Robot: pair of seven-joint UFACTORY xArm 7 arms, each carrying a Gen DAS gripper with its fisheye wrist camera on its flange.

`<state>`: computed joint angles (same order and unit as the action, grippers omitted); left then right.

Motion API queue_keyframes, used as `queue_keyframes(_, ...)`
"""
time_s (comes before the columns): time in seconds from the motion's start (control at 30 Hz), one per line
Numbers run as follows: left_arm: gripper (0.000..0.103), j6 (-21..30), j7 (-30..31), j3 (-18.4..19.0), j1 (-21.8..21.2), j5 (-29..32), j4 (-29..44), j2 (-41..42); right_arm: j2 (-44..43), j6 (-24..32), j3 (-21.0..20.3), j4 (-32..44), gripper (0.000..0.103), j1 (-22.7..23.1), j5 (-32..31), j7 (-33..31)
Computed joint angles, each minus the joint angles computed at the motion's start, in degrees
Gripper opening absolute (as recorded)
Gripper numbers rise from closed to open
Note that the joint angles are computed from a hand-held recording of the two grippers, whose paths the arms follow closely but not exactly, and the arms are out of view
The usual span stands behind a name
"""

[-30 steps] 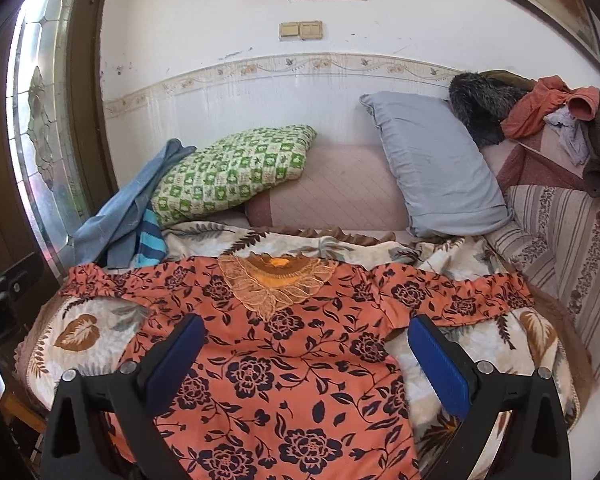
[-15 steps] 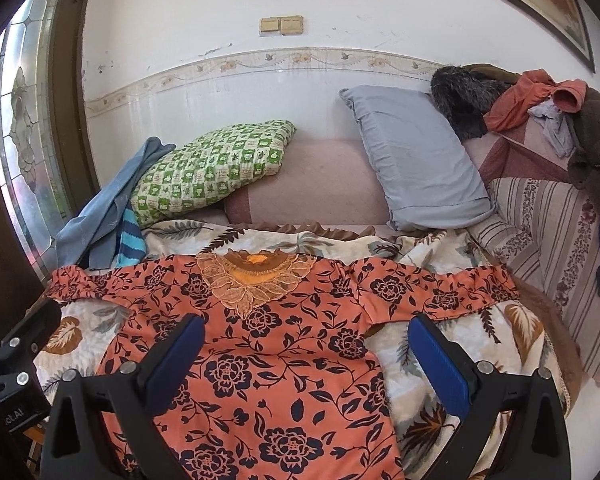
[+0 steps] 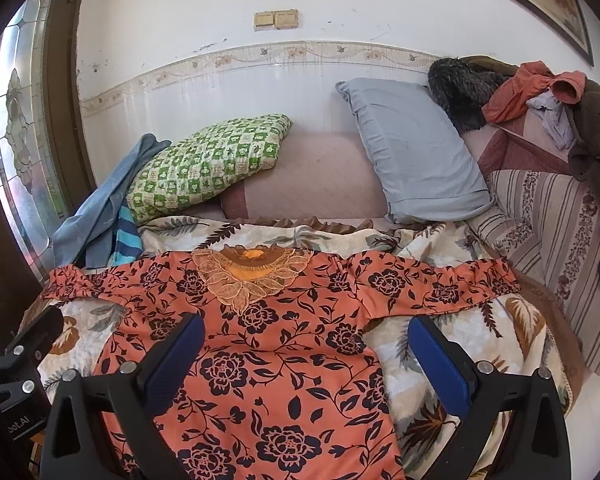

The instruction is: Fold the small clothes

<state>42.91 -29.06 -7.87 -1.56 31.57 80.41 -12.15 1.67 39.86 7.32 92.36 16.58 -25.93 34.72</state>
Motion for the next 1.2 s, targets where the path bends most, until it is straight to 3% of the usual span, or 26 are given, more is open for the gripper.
queue_keyframes(1.2, 0.103, 1.18, -0.48, 0.16, -1.06, 0.69, 1.39, 2.81, 1.03, 0.72, -0.44, 0.41, 0.103, -0.32, 0.56, -0.42)
